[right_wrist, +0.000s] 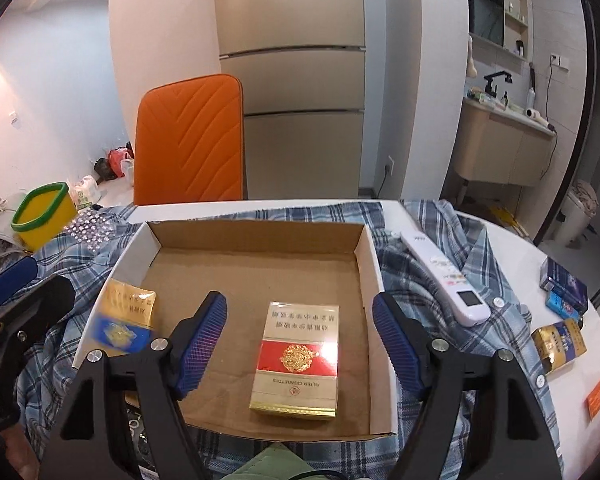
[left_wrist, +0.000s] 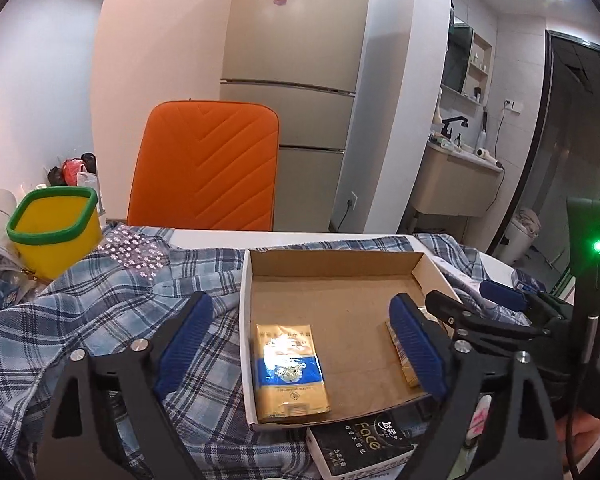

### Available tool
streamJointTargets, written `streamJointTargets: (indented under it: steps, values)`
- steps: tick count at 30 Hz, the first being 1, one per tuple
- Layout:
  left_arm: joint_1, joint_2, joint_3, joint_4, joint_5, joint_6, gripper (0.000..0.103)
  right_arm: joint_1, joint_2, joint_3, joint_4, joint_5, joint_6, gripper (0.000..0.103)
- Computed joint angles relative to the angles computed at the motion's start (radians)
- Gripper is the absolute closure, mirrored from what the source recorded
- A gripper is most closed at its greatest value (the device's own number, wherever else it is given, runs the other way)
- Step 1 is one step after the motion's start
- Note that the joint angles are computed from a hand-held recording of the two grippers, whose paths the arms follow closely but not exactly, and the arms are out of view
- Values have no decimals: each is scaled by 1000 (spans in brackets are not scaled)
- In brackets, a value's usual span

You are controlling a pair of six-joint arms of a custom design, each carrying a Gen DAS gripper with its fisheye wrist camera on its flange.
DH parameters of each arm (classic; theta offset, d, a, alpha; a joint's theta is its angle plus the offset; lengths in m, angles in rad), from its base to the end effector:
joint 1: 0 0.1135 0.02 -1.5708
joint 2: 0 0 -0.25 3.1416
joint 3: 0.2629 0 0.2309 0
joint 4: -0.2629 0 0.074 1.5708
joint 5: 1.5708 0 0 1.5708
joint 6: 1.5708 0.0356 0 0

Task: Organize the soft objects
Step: 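Lower both packs into the cardboard box and open both tools, then move the right tool to the pink bunny plush and grasp it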

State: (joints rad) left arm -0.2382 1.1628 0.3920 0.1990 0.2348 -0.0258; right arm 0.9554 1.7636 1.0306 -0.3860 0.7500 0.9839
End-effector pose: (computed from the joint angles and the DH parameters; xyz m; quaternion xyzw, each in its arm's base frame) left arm 0.2059 -0.0585 0.1719 0.1482 0.8609 -0.1645 0.4580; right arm 0.2031 0.2452 0.1643 0.0950 0.9056 -0.0300 0.4123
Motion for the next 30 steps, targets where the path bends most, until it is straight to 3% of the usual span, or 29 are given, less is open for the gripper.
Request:
streamJointTargets:
  steps: [9,17,22,27,30]
  values:
    - [-14,-138,-20,-58,-21,0,8,41,-53,13,-64,62,30,24]
    - [-44,-465,-35,-269,-48,18,8,151,-138,64,-251,206,115,24]
    - [-89,-683,-68,-349,-137,35,3,265,-165,124,-484,324,284,17]
    - [-78,-848,-121,-416,-111,4,1,384,-148,181,-770,389,555,17]
    - [-116,-978,-180,-450,-169,-21,0,458,-120,206,-939,410,737,16]
